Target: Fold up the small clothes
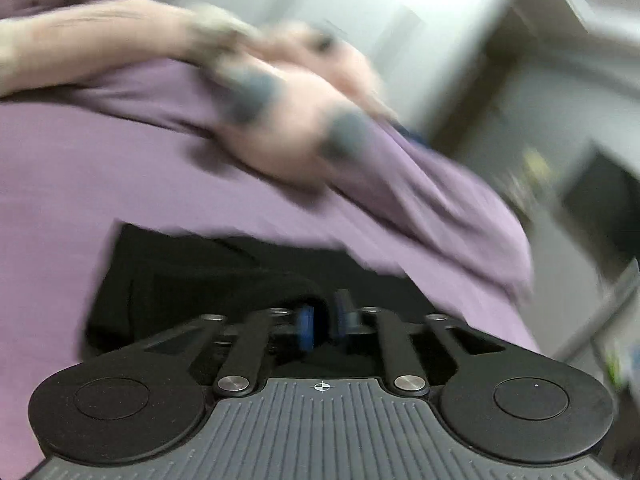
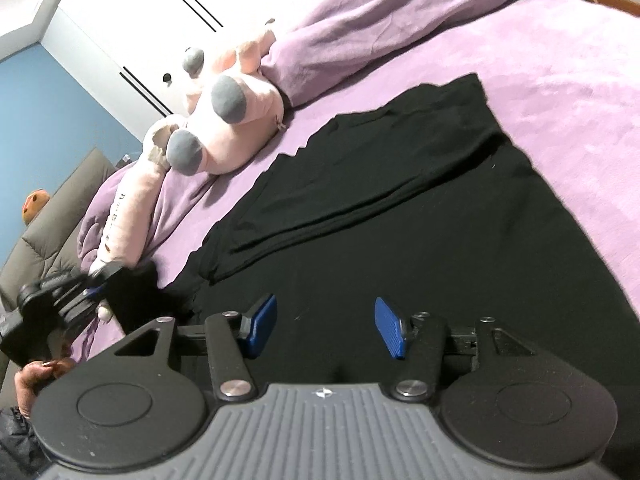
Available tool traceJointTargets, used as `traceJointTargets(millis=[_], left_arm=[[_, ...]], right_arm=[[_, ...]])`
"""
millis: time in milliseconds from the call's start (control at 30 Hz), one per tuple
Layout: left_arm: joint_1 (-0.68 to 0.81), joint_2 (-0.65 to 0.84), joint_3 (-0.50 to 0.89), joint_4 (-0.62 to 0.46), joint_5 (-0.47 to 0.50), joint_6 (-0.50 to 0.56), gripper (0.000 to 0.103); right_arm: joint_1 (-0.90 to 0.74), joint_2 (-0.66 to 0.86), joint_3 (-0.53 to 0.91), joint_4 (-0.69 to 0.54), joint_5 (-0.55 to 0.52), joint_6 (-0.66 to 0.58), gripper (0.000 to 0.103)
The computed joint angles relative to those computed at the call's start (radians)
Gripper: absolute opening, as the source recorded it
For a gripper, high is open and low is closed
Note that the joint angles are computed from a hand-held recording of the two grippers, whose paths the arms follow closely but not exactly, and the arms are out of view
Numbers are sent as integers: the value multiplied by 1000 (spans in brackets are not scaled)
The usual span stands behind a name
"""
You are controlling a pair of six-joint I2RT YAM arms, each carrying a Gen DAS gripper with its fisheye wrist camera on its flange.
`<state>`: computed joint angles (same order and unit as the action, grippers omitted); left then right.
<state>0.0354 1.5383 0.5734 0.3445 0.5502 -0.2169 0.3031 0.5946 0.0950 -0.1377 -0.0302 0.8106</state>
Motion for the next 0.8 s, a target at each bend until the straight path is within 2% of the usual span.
traceJointTargets(millis=[33, 67, 167, 300, 433, 533, 600, 700, 800], left_arm=[[-76, 13, -4, -3, -58, 1, 64], [-123, 25, -12, -1, -110, -5, 70], [-177, 47, -54, -17, -223, -28, 71], [-96, -8, -161, -21, -264, -64, 72], [24, -88, -222, -52, -343, -67, 75], [101, -107, -221, -82, -392, -57, 76], [172, -118, -207, -126, -380, -21, 76], [244, -134, -228, -134, -386, -2, 76], [321, -133, -239, -141, -339, 5, 76]], right_arm=[[-20, -17, 0, -13, -16, -13, 55], [-45, -30, 0, -22, -38, -29, 55], [-118, 4, 6, -5, -101, -85, 56], [-130, 226, 34, 166, -136, -153, 56], [16, 504, 132, 351, -45, -246, 56], [130, 676, 216, 436, 28, -282, 56], [232, 774, 282, 453, 152, -367, 56], [367, 922, 380, 480, 347, -558, 56], [445, 1049, 475, 486, 488, -718, 54]])
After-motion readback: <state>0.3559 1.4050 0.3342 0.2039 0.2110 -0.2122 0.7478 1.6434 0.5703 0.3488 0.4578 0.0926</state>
